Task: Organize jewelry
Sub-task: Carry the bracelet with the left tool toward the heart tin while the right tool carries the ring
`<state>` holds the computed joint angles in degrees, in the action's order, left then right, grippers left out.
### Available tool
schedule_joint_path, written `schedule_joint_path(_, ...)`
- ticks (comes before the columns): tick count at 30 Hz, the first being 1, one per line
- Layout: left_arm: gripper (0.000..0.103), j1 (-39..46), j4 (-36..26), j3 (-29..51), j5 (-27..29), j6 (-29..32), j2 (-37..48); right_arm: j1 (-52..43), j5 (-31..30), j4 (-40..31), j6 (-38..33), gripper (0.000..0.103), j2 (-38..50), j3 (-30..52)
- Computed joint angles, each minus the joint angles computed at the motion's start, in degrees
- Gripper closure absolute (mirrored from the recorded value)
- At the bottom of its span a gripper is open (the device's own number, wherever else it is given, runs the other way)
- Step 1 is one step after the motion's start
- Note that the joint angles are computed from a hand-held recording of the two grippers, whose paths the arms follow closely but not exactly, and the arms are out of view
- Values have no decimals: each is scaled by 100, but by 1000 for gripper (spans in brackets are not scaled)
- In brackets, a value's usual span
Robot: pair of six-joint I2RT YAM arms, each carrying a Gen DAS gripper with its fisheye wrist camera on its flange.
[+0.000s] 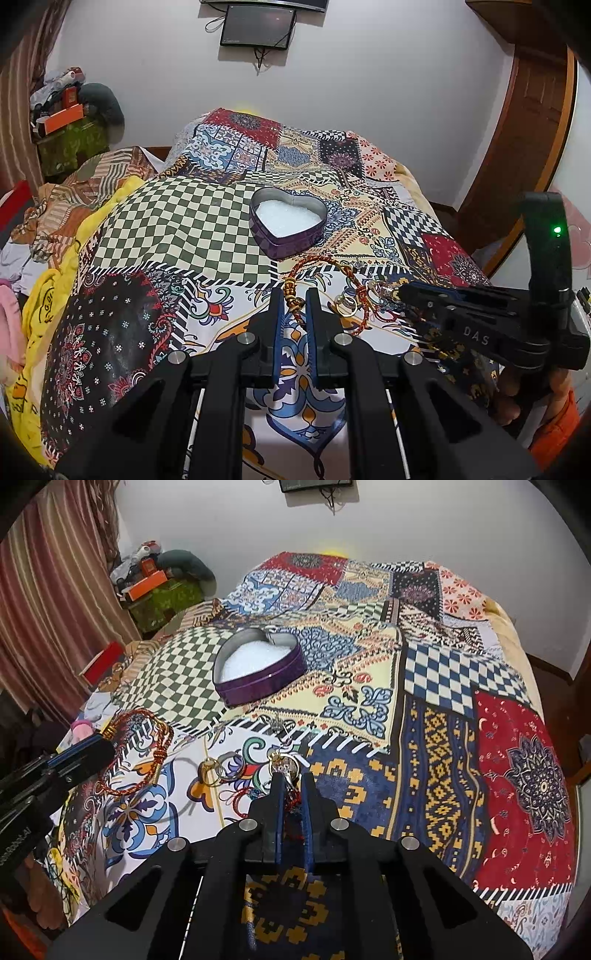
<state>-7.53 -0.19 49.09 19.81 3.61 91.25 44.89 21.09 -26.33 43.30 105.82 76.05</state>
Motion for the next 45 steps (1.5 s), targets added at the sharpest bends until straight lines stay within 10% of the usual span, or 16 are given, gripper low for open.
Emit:
schedule_joint_path(9,93,-3,-10,-9,-33,-39,-150,-39,59,-15,5,97,-128,46)
schedule_joint_path(14,93,13,-19,-35,-33,4,-154,-175,-331,-72,-81,76,73,210)
schedule_joint_path(45,93,9,53,869,-54,-87,474,-325,76,18,-580,89,-167,528)
